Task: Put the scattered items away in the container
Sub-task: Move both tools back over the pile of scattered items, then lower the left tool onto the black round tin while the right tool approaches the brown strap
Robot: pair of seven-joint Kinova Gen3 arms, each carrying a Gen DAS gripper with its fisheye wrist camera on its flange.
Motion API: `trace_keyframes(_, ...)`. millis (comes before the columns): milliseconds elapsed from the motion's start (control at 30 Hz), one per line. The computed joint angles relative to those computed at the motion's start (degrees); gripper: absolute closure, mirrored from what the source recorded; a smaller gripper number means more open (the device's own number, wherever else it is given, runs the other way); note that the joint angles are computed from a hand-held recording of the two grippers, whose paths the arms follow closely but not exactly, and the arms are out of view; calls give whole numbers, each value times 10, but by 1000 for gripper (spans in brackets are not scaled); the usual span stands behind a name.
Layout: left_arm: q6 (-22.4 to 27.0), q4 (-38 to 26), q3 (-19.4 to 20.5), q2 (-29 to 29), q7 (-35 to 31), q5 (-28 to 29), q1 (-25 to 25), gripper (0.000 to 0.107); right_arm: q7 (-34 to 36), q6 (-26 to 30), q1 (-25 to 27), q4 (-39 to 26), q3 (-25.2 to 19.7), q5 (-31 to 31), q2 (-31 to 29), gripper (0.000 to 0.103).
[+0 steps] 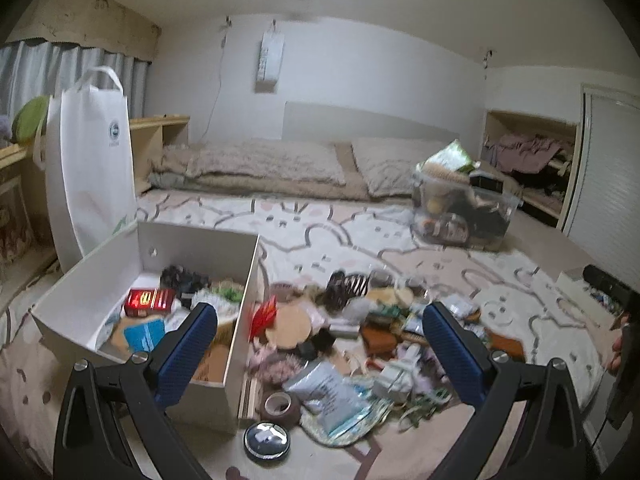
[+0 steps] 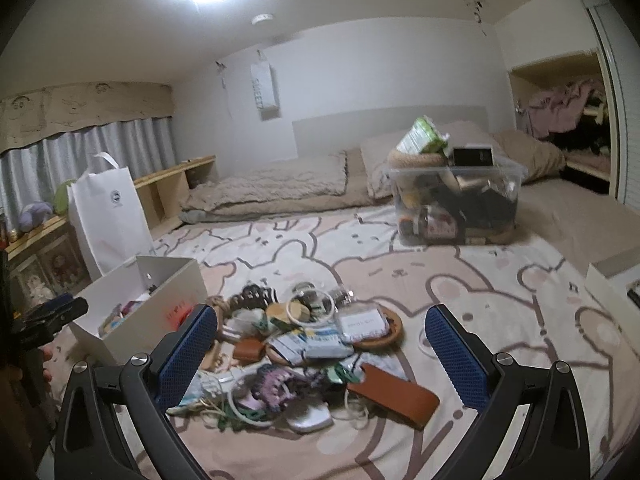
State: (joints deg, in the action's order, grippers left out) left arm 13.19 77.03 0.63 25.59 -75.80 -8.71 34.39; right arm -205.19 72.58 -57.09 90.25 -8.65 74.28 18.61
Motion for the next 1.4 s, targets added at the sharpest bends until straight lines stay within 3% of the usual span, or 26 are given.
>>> trace_keyframes(467, -27, 60, -54, 15, 34, -8, 40, 4, -90, -70, 31, 49, 12, -30, 18, 0)
trace_keyframes(633, -4, 59, -93, 28, 79, -15, 71, 4, -124, -98, 46, 70, 15, -44, 21, 0)
trace_keyframes(900, 30, 59, -97, 38, 153, -42, 73, 4, -137, -121, 61, 84, 23, -73, 31, 0)
trace_keyframes(1033, 50, 52, -75, 45, 159, -58, 61, 4, -134, -141, 70, 90, 27, -90, 34, 0)
trace_keyframes(1267, 134, -11, 21, 71, 83, -29, -13, 4, -85, -162, 83, 77, 37, -143, 47, 0)
trace_keyframes(1400, 194, -57, 11, 88, 62, -41, -5, 4, -65, -169, 84, 75, 45, -169, 53, 0)
